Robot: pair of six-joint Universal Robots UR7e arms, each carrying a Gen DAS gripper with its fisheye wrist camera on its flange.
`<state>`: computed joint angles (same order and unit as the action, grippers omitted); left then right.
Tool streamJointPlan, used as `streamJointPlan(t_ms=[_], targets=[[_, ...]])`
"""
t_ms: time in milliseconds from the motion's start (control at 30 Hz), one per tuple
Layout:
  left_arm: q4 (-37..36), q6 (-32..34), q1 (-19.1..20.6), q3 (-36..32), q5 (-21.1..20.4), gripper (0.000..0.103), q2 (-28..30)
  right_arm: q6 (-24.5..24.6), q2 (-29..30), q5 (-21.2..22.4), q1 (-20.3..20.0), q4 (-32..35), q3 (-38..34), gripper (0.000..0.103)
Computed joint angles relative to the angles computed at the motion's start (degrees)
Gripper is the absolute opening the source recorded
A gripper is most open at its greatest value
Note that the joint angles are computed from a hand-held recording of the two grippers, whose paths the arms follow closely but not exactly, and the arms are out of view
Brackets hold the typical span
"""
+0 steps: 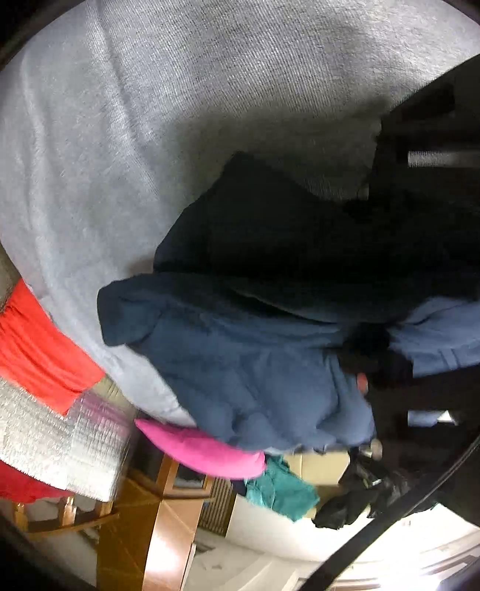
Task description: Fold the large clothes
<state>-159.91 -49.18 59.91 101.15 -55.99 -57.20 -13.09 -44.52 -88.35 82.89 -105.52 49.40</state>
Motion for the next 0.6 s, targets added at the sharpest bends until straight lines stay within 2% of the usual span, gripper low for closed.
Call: streamJointPlan(t_ms=[33,100,233,300,367,467,533,600], targets=[[-1.09,0.61,-0.36,0.66,0.21,0.033,-0.28,-0.73,-0.55,-0.15,0.14,-0.86,1.05,0.036],[-5.13,1.96,-1.81,2.89,0.88,0.023,-1.3,-1.55,-1.92,-0.23,0.63,-3.47,3.54,0.03],[-12.31,2.26,-5.38,8.43,2.29,0.019,-4.21,-2.57,-7.35,3.02,0.81,-8.12,10.45,0.023],[-10.45,1.3,-7.54,10.19,4.83,0.018,-5.51,-5.01,-11.39,4.4,0.84,-11.46,16.02,0.023],[-9.01,0.48,-8.1,11.24,5.4,0.019,-6.04,-5.47,-12.51,3.16,0.64,-12.38,18.24,0.023],[-6.99,-0.83,-6.22,12.15,3.89,0.022,-6.41,-2.06,-9.99,0.06,0.1,-9.45,15.86,0.024],[-5.5,-2.32,-6.01,11.52,5.15,0.031,-5.74,-2.02,-9.45,-0.88,0.34,-10.26,15.5,0.029],[-2.74,-3.15,-6.6,10.71,8.09,0.039,-5.3,-2.34,-8.81,-3.47,1.24,-11.1,15.23,0.041]])
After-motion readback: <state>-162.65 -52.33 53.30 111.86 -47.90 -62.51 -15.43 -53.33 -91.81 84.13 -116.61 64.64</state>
